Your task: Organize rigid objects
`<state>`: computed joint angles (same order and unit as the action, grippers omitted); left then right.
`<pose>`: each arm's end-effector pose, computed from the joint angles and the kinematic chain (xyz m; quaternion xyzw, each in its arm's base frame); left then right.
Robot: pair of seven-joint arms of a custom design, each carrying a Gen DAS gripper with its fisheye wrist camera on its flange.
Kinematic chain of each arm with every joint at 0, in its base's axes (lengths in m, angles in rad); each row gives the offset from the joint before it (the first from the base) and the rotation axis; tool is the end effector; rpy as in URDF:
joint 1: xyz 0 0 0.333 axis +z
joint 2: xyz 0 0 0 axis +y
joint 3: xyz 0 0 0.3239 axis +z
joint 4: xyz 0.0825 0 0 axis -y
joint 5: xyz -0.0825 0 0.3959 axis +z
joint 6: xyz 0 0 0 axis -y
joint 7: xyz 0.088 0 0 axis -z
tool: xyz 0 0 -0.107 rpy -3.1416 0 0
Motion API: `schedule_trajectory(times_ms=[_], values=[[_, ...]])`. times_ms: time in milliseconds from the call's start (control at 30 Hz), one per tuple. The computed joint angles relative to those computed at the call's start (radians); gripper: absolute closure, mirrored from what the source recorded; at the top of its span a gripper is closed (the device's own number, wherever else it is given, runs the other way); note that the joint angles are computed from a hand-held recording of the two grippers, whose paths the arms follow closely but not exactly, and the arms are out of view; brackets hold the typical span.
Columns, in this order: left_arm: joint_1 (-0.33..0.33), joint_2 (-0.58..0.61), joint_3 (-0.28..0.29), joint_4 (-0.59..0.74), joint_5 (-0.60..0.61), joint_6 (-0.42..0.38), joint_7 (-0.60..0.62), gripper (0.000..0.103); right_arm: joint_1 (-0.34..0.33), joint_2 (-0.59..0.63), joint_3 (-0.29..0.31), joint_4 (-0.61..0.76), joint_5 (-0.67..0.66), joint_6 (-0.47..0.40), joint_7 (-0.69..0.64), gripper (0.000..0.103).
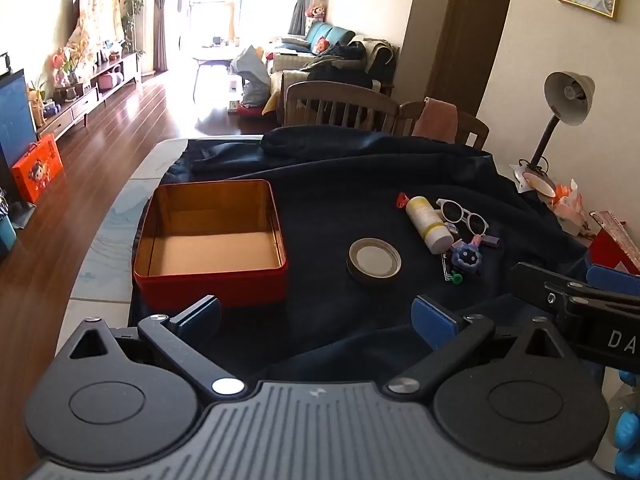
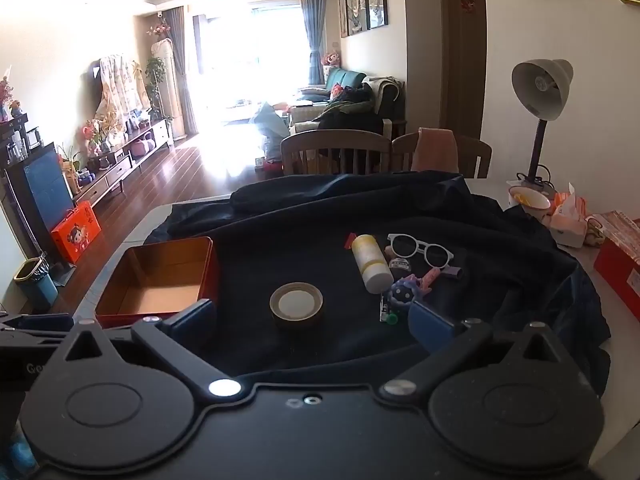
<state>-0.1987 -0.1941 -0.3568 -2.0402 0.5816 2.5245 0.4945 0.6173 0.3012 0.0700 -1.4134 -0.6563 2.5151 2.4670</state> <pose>0.4656 -0.3127 0.6012 -0.6892 0.6008 -0.3147 0.2551 0.5556 0.4519 0.6302 -0.6762 0.5780 -0.2650 0.3721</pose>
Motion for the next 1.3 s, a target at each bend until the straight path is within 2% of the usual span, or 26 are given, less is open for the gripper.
schedule_trajectory(times_ms=[167, 333, 533, 867, 1300], values=[[0.003, -0.007, -0.007, -0.015, 0.032, 0.016, -0.02, 0.001, 0.001, -0.007, -0.002, -0.009, -0.01, 0.005, 0.008, 0.0], [-0.007, -0.005, 0.011, -0.021, -0.027, 0.041, 0.009, 0.0, 0.005, -0.014, -0.001, -0.017, -0.022, -0.007, 0.03, 0.0], [0.004, -0.009, -0.003, -0.03, -0.024, 0.052, 0.005, 0.0, 0.003, -0.021, 0.004, -0.026, -0.03, -0.023, 0.049, 0.0], [-0.002, 0.002, 0.006, -0.032, -0.073, 0.065, 0.047, 0.0, -0.004, -0.029, 0.009, -0.042, -0.025, -0.018, 0.066, 0.0], [-0.004, 0.012, 0.001, -0.008, -0.06, 0.021, 0.052, 0.0, -0.009, -0.034, 0.009, -0.056, -0.033, 0.021, 0.056, 0.0]])
